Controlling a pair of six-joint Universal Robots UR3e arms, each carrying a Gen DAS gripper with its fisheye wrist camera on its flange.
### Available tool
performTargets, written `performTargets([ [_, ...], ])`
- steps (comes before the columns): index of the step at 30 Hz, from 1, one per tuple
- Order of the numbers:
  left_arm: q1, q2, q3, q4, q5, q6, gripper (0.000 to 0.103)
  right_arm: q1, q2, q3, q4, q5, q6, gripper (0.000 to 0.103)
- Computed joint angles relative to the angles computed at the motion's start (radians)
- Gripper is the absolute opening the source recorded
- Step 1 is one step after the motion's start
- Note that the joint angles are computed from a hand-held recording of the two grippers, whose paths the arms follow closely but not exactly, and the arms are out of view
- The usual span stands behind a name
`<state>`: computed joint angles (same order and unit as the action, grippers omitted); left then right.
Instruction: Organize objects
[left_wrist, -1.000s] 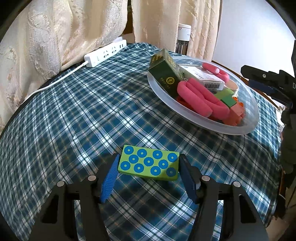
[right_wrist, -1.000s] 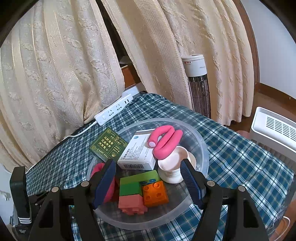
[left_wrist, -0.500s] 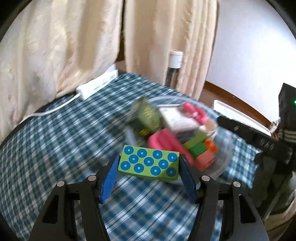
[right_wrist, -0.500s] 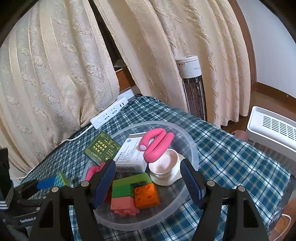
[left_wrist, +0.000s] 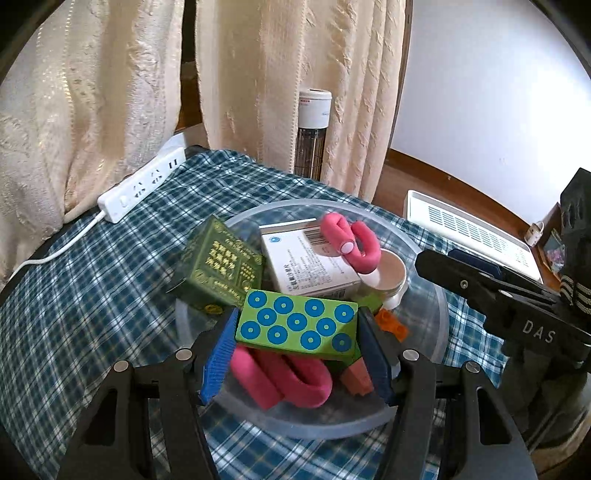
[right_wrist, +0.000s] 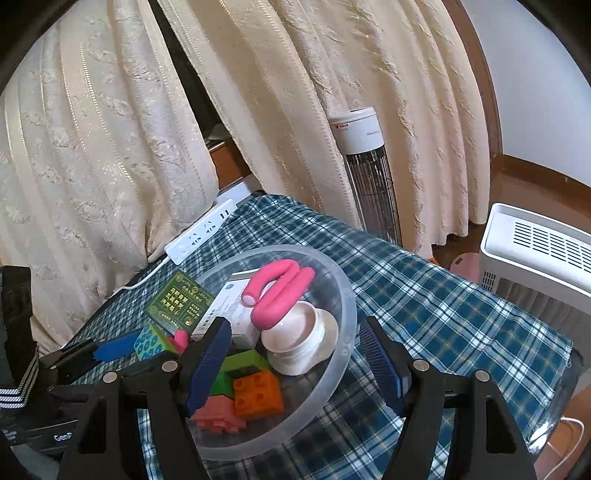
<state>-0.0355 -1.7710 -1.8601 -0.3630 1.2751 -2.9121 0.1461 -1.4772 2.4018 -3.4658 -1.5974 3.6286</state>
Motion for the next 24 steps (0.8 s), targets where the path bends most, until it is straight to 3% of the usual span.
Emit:
performTargets([
  [24, -0.036, -0.083, 0.064, 0.002, 0.036, -0.028, 0.065, 0.000, -0.016, 0.008, 0.013, -0.011, -0.001, 0.075],
])
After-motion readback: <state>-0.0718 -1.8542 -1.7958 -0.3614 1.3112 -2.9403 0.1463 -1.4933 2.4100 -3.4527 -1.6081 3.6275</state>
